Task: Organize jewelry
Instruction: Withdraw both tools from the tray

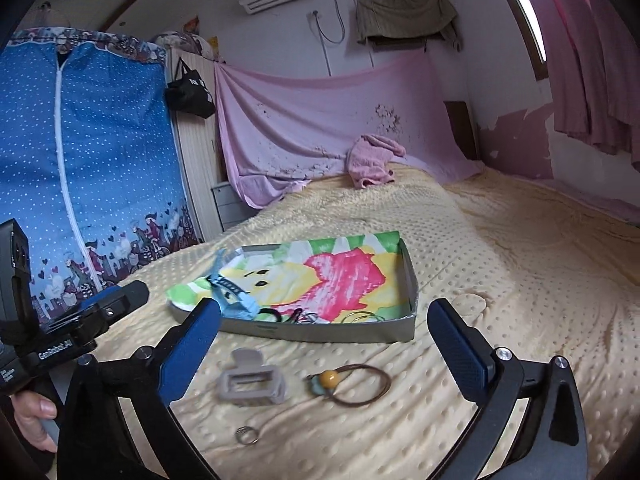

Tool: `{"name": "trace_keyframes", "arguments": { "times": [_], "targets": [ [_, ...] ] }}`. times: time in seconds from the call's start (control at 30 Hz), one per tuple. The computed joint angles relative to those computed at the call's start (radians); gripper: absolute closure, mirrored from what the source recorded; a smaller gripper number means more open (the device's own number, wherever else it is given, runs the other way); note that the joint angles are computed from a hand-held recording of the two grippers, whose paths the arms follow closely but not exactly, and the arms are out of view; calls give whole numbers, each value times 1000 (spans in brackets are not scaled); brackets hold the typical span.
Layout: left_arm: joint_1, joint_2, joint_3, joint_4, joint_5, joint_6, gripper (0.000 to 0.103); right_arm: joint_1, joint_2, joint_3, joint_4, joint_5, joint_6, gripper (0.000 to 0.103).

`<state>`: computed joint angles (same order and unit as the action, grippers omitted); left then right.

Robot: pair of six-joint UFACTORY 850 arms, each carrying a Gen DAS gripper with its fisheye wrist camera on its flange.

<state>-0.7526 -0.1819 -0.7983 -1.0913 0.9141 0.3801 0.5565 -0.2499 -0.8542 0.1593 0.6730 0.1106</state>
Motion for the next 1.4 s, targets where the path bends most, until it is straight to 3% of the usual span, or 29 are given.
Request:
{"name": "trace_keyframes", "arguments": {
  "times": [0.33,0.77,0.97,1.17,1.4],
  "targets": [
    [-83,79,109,-107,97,36,0,77,63,105,114,67,-40,1],
    [-145,104,195,-186,151,49,0,180,82,168,292,106,-202,1],
    [-138,104,213,-189,138,29,0,194,80,170,327,107,-247,1],
    [-113,106,206,-198,121,56,0,178,67,132,324,46,-272,1],
    [-43,95,174,-202,30,93,0,145,34,67,305,-19,-319,1]
  ]
}}
